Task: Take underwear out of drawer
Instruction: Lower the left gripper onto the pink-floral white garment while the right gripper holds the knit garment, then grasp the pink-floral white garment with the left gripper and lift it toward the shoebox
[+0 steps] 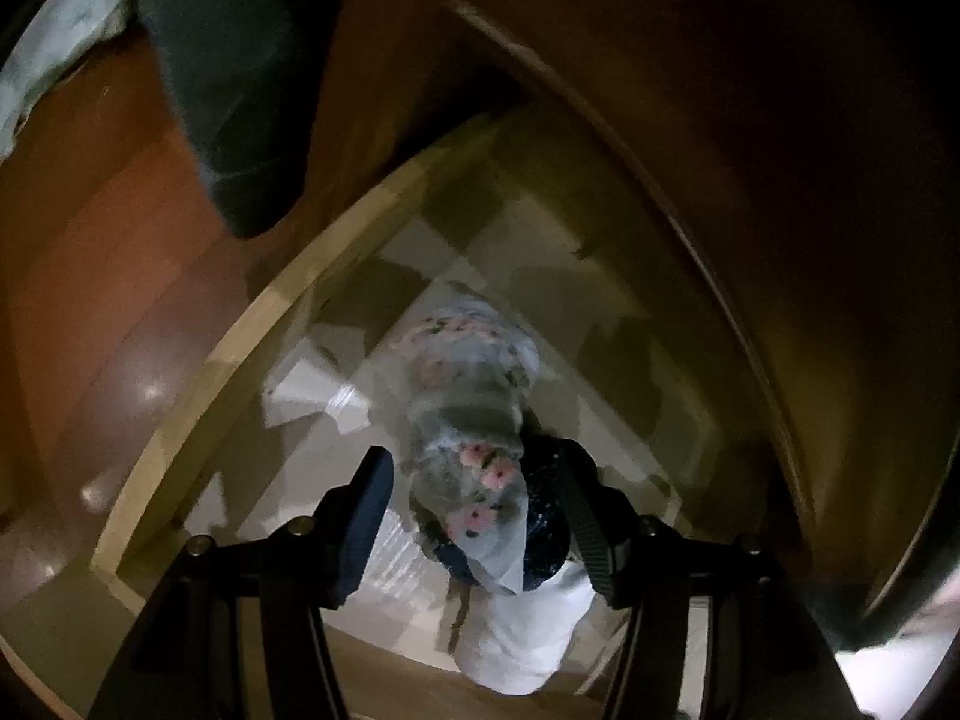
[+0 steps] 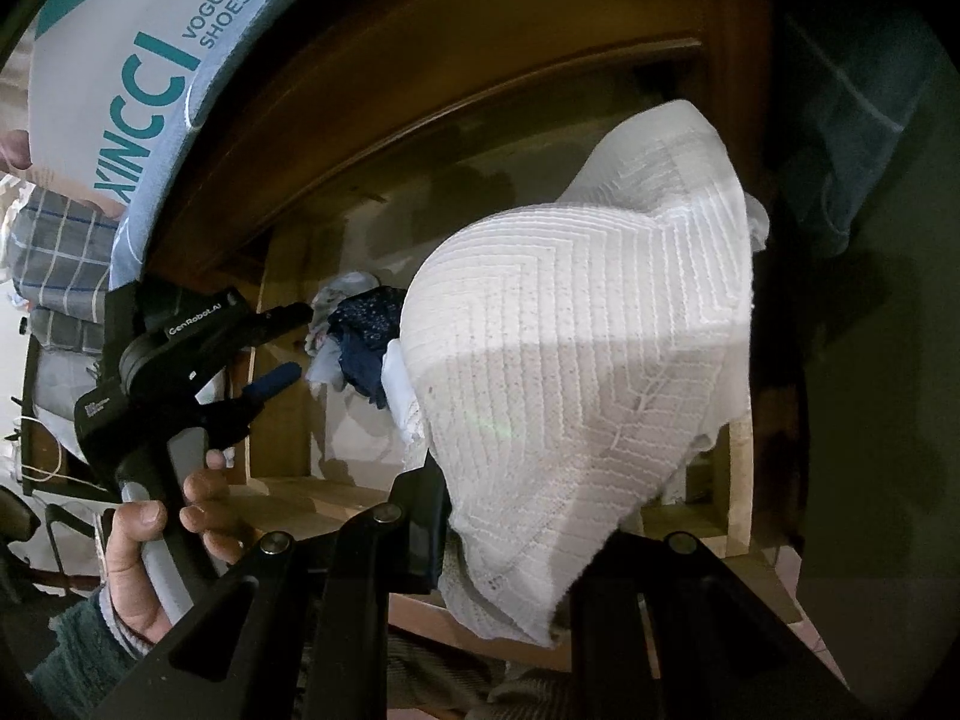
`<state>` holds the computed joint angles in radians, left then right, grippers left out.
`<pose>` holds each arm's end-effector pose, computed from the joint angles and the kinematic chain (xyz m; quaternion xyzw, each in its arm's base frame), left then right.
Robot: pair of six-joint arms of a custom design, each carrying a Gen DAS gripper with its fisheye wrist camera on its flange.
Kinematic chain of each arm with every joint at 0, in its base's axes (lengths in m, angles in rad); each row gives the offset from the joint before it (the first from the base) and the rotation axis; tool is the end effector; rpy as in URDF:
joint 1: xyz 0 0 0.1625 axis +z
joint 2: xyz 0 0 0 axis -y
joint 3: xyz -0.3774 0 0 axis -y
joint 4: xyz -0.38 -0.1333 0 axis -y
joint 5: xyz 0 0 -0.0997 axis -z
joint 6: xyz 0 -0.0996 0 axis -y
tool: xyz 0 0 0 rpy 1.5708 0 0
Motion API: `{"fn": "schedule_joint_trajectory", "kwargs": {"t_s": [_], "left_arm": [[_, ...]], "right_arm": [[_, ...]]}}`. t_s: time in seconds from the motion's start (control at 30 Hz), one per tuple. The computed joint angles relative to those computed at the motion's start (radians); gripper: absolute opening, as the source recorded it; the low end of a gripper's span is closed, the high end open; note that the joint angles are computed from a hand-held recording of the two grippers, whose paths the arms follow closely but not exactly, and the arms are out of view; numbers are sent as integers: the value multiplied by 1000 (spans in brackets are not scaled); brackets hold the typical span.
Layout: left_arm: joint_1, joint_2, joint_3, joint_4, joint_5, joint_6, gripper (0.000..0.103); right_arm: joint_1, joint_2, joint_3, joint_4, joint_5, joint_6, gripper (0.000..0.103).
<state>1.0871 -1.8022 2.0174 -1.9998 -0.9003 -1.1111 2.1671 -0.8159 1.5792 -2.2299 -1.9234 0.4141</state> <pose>-0.0126 -0.4437 0.3936 -0.3231 0.8823 -0.3045 0.1564 0.4315 -0.4596 0.0713 0.0985 -0.9783 0.0399 0.1781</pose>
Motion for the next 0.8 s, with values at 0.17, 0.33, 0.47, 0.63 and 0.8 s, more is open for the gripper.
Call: {"fn": "schedule_joint_trajectory", "kwargs": {"t_s": [0.17, 0.33, 0.47, 0.63, 0.8], "left_arm": [[23, 9, -7, -24, -24, -8, 56], [38, 35, -11, -36, -31, -41, 56], [53, 60, -21, -42, -33, -55, 56], [89, 100, -49, -35, -64, -52, 39], [115, 146, -84, -39, -98, -9, 34]], "right_arm": [[-1, 4, -5, -2, 5, -2, 16], [-2, 0, 3, -5, 7, -1, 16], [-5, -2, 5, -5, 13, 1, 16], [-6, 0, 1, -2, 19, 3, 16], [-9, 2, 4, -6, 21, 3, 17]]}}
